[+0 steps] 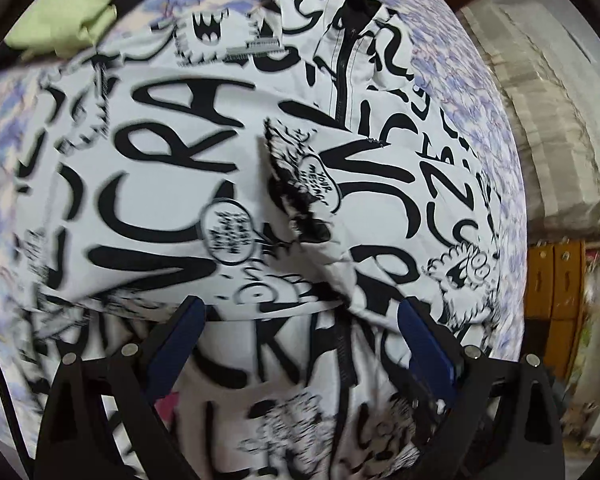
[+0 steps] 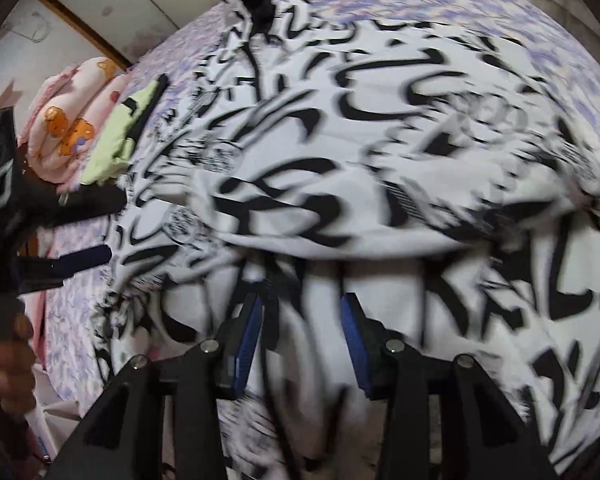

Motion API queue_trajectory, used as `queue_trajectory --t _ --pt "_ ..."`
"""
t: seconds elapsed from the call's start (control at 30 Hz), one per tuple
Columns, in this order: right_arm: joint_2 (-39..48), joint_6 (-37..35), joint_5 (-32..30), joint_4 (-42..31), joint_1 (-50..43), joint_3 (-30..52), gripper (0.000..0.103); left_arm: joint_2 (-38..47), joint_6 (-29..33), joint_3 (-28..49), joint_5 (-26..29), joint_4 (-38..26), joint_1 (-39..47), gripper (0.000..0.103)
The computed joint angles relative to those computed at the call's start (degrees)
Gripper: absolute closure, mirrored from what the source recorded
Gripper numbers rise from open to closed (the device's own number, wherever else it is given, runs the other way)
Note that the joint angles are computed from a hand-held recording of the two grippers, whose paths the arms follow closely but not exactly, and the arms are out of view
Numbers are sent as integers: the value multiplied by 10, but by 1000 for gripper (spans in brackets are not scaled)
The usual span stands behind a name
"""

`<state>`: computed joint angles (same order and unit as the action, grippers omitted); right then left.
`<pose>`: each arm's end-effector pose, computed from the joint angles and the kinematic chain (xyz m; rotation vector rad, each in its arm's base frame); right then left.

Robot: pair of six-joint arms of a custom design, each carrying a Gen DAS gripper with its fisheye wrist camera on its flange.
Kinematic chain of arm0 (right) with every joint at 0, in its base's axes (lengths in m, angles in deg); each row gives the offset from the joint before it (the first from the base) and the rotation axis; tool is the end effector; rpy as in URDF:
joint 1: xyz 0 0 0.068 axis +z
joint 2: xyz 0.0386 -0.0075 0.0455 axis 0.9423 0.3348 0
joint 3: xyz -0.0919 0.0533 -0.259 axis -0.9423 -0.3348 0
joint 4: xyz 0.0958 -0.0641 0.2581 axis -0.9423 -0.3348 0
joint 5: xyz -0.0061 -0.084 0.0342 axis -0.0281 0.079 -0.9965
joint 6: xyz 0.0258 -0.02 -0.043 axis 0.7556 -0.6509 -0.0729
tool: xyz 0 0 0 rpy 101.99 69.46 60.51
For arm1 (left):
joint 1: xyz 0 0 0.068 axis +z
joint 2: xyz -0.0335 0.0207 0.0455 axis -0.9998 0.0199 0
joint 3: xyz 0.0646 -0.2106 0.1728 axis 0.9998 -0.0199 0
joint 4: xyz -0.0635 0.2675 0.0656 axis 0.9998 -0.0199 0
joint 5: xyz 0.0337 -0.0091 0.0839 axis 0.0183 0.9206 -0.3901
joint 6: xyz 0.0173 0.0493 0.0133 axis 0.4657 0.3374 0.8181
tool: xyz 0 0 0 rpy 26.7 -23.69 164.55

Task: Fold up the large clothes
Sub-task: 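Pinch the sleeve cuff with the left gripper and straighten it while the right gripper presses the jacket side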

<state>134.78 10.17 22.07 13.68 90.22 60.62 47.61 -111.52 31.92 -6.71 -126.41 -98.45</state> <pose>0.1983 0.0763 0.2356 0.1566 2.7664 0.4125 0.3018 -0.0636 0.2721 -0.3109 2.9190 -0.6229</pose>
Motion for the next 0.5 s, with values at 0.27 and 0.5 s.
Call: queue_trajectory --t 0.27,0.5 --pt "-60 -135 16 -82 -154 -28 62 48 -140 -22 -22 82 -45 27" --pt "-43 -259 28 -82 -324 -28 62 79 -248 -18 -60 121 -77 44"
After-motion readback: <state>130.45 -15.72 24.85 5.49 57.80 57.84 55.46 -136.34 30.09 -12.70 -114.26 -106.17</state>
